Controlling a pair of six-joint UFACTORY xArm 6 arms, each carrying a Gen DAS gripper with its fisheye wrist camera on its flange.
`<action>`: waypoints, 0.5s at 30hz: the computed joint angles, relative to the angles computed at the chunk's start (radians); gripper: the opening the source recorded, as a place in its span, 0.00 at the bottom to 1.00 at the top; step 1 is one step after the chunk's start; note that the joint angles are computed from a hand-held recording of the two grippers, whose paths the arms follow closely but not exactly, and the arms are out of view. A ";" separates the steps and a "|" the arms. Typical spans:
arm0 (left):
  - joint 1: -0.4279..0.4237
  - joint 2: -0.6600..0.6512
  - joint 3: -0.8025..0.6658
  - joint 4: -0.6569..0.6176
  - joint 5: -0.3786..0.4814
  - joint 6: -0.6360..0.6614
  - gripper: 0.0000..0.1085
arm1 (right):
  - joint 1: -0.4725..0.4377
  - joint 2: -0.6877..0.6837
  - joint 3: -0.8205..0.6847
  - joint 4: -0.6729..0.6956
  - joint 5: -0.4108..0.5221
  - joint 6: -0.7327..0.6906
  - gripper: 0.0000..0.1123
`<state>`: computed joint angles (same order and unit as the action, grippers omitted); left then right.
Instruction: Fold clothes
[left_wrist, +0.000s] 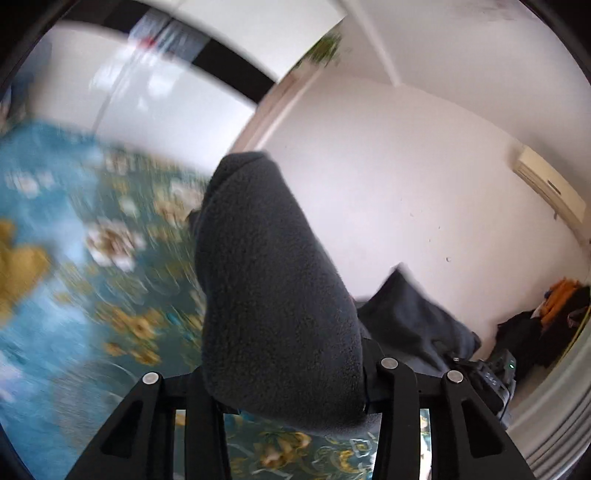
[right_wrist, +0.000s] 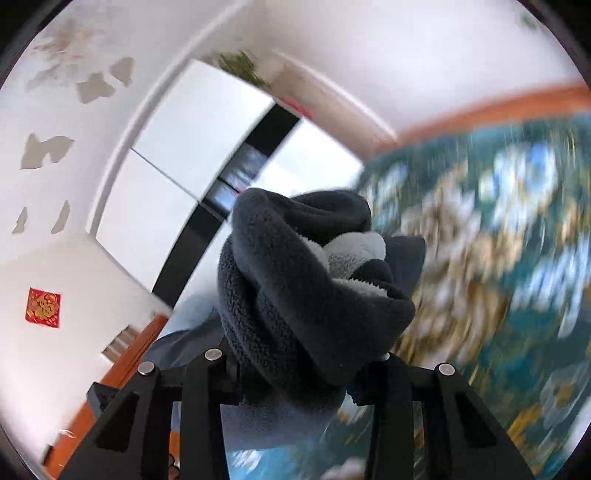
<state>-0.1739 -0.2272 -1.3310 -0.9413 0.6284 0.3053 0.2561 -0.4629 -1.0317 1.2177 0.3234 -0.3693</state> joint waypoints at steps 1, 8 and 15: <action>-0.012 0.048 -0.009 0.004 0.007 -0.022 0.40 | -0.036 0.009 0.002 -0.024 0.012 0.003 0.38; -0.048 0.164 0.115 -0.021 0.057 -0.117 0.41 | -0.216 0.047 0.194 -0.159 0.143 0.112 0.38; -0.014 0.098 0.205 -0.070 0.160 -0.145 0.48 | -0.255 0.012 0.296 0.084 0.196 -0.054 0.46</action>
